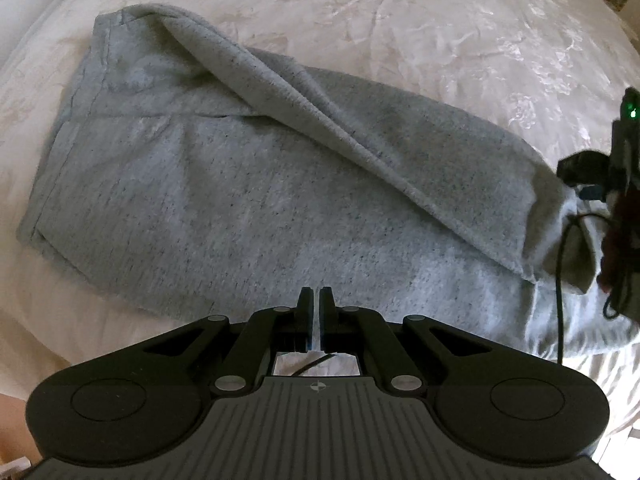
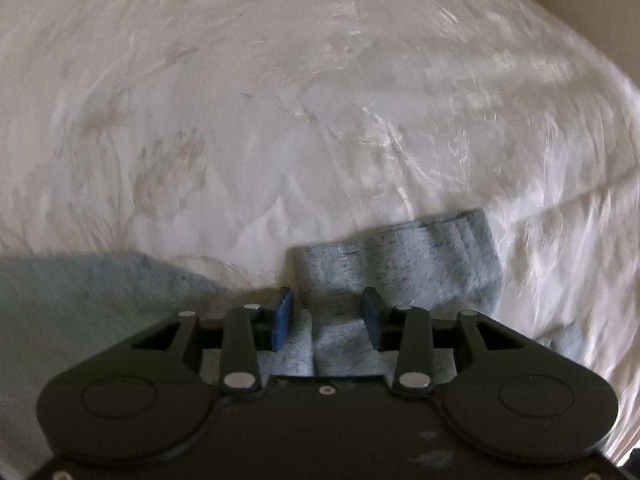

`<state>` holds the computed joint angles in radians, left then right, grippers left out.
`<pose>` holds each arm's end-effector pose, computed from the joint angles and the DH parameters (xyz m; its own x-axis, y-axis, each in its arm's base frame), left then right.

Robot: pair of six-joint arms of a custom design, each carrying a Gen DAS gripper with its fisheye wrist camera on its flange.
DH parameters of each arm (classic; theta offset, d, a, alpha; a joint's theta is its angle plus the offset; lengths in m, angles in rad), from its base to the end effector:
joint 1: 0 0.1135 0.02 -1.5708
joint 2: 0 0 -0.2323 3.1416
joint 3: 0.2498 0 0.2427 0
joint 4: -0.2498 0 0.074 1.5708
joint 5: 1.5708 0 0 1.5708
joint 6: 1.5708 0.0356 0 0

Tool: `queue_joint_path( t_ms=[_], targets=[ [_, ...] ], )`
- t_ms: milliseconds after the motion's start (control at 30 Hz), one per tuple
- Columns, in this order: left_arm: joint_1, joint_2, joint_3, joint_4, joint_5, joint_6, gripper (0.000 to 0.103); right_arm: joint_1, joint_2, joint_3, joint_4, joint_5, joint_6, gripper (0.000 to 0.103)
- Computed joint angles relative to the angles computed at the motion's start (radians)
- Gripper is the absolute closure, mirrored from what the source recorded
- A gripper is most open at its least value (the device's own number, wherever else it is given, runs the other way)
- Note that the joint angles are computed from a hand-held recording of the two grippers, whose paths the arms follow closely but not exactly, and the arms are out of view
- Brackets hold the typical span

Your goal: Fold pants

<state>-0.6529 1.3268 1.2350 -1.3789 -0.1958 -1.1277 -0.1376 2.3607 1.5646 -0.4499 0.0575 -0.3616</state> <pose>0.1745 -0.1248 0.2687 -0.8632 -0.4554 -0.2177 -0.4652 0.8852 -0.0073 0.4230 -0.0606 0.0471 -0.9329 -0.2274 -0.2792 -0.1870 0.9686 -0.1638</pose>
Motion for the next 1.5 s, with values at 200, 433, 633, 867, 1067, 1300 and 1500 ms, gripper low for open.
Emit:
queue_joint_path(
  t_ms=[200,433,633,867,1067,1300,1500],
  targets=[
    [-0.026,0.055,0.061,-0.007,-0.018,-0.007,0.1,-0.148,-0.137,-0.071,-0.006,-0.155,-0.026,0.096],
    [-0.061,0.123,0.101,0.032,-0.009,-0.01,0.1,-0.484,-0.152,0.054,-0.193,-0.302,0.013,0.096],
    [-0.099,0.185,0.15,0.042,-0.006,-0.023,0.1,-0.625,-0.04,0.148,-0.32,-0.27,-0.032,0.097],
    [-0.086,0.155,0.158,-0.025,-0.047,-0.074,0.1,-0.629,-0.209,-0.026,-0.231,-0.326,-0.068,0.077],
    [0.037,0.017,0.064,-0.066,-0.073,-0.015,0.099,-0.526,-0.344,-0.106,-0.336,-0.529,-0.18,0.071],
    [0.39,-0.167,-0.054,-0.027,-0.059,0.305,0.099,-0.229,-0.593,-0.347,-0.402,-0.662,-0.223,0.067],
    [0.783,-0.231,-0.108,0.083,0.063,0.708,0.099,0.198,-0.791,-0.579,-0.174,-0.617,-0.04,0.064]
  ],
)
